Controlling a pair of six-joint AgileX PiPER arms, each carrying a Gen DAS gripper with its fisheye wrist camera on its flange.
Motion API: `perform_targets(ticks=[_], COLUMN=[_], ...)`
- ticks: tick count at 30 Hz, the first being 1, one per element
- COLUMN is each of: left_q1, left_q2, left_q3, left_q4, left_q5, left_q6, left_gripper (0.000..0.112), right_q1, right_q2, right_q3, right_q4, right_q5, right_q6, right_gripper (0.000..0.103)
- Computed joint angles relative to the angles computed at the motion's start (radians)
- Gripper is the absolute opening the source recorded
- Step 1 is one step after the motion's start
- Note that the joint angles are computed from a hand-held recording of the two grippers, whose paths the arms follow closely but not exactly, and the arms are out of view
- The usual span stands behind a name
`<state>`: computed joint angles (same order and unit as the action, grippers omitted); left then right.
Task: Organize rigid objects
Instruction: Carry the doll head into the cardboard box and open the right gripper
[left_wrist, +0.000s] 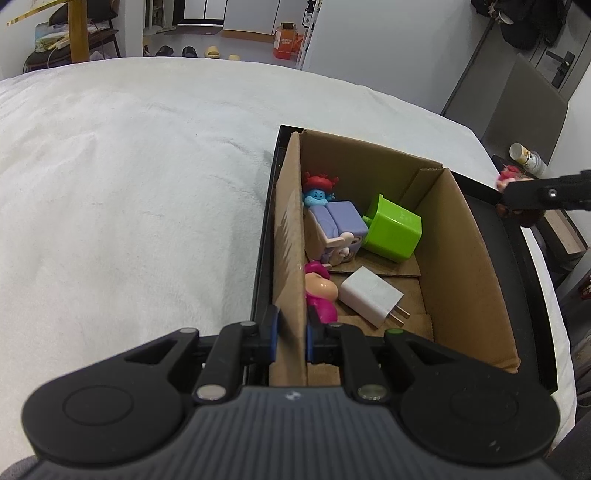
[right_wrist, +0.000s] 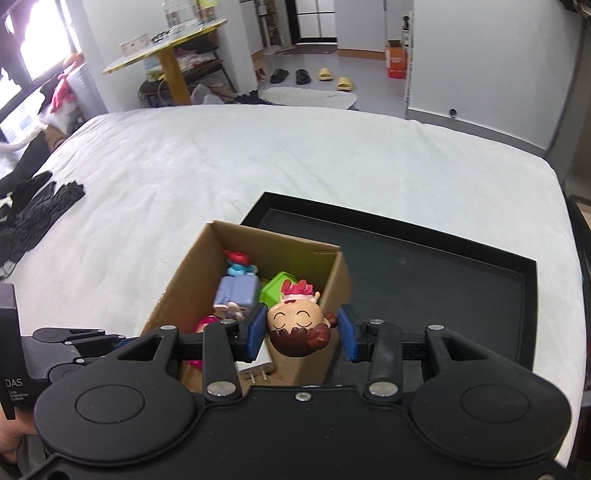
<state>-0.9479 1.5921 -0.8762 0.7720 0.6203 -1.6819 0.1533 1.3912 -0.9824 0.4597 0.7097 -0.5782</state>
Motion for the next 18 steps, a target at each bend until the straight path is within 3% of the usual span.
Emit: perform_targets(ticks=[9,18], left_q1=[0.006,0.005], left_q2=[-0.006,-0.016], left_q3=[0.016,0.031], left_q4=[0.018,0.036], left_q5=[-0.024,-0.033], left_q6=[-0.021,-0.043], left_gripper=[0.013,0.013], right_q1=[0.143,0.251], right_q2=[0.067,0.146], right_q3=[-0.025,-0.09], right_q4=[-0.153,-0.355], right_q5=[-0.034,0.017], right_q6=[0.139,0.295], right_gripper=[0.041,0.041])
